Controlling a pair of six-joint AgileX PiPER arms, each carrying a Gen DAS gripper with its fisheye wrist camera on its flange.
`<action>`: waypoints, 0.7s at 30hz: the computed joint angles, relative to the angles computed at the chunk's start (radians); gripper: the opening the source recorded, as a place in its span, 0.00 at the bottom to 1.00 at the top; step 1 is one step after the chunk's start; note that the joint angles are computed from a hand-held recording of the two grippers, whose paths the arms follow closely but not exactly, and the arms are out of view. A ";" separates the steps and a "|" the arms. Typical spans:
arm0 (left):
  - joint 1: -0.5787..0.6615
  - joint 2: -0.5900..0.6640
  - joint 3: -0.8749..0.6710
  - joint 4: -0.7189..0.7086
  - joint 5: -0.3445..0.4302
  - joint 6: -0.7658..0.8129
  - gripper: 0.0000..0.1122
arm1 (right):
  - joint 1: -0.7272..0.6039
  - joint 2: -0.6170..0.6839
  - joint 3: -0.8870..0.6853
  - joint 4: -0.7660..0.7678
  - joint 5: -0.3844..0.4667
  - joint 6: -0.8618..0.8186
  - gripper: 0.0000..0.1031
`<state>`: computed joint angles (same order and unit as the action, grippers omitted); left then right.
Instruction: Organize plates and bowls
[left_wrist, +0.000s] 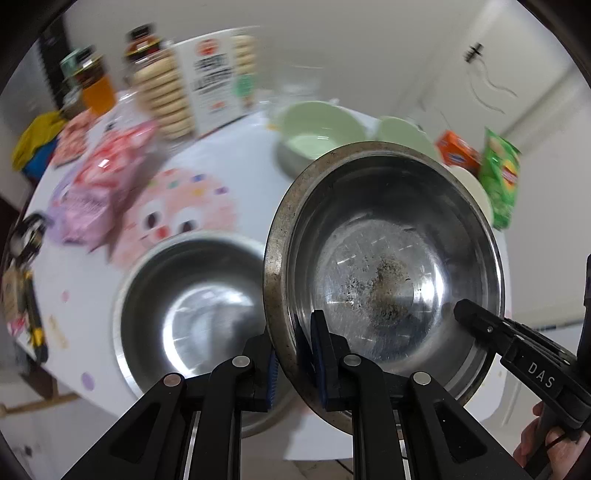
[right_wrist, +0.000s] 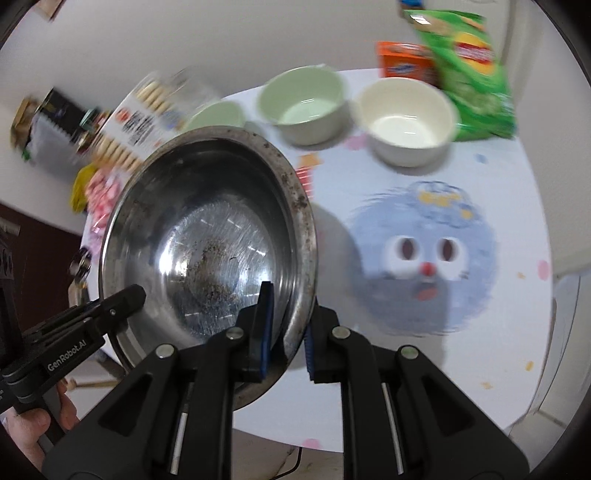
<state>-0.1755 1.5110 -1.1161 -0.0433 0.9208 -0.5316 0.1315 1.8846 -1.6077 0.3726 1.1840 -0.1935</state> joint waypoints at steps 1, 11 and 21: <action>0.030 -0.023 0.029 -0.004 0.000 0.009 0.14 | 0.023 0.002 0.001 0.002 -0.002 0.003 0.16; 0.213 -0.171 0.221 0.019 -0.011 0.042 0.14 | 0.211 0.049 -0.018 0.004 -0.001 0.008 0.17; 0.303 -0.209 0.327 0.035 -0.020 0.084 0.15 | 0.332 0.094 -0.025 -0.056 -0.005 0.022 0.19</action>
<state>0.1279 1.3016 -0.7895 -0.0081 0.9009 -0.4481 0.4633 1.9790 -1.6329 0.3165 1.1793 -0.1715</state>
